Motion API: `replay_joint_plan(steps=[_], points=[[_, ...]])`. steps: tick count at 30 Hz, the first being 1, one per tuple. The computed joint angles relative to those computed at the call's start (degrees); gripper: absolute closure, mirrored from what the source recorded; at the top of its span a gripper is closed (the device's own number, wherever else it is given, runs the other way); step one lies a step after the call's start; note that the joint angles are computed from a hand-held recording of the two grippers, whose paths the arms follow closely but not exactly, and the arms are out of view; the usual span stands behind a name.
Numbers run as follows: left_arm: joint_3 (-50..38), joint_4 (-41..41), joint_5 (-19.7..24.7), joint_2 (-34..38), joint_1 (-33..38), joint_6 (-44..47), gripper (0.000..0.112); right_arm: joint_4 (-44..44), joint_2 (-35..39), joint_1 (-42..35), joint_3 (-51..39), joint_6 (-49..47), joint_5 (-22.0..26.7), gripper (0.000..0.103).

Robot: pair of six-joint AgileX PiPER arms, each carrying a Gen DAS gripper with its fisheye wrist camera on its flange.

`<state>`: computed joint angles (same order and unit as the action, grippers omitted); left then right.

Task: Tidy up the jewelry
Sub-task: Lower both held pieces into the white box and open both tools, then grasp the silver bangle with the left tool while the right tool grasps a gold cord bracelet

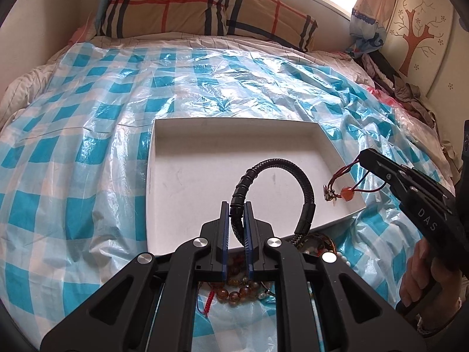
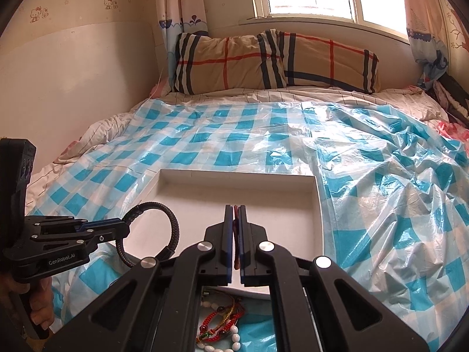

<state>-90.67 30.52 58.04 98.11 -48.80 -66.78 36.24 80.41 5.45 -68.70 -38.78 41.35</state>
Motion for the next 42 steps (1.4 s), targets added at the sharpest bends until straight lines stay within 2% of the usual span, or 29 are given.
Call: replay_joint_plan(steps=[2, 3, 4, 13, 23, 32, 42], points=[[-2.06, -2.14, 1.02, 2.86, 1.75, 2.29, 0.103, -1.18, 1.00, 0.79, 0.09, 1.74, -0.48, 0.088], [-2.74, -2.97, 1.59, 4.08, 2.31, 2.72, 0.102, -1.17, 0.76, 0.90, 0.84, 2.03, -1.05, 0.068], [-3.19, -3.43, 2.27, 4.94, 2.61, 3.09, 0.102, -0.99, 0.19, 0.88, 1.72, 2.01, -1.55, 0.061], [0.57, 0.30, 4.56, 1.42, -1.15, -1.55, 0.100, -1.22, -5.40, -3.27, 9.07, -1.07, 3.92, 0.061], [4.31, -1.48, 4.77, -0.96, -4.66, -3.72, 0.099, -1.76, -8.00, -6.84, 13.56, -1.56, 7.17, 0.061], [5.09, -4.54, 2.46, 0.49, -6.21, -2.73, 0.099, -2.13, -7.90, -6.67, 13.91, -1.36, 7.57, 0.063], [2.40, -5.31, 2.33, 2.39, -6.14, -1.04, 0.097, -1.43, -5.93, -4.96, 13.91, -1.29, 7.49, 0.067]])
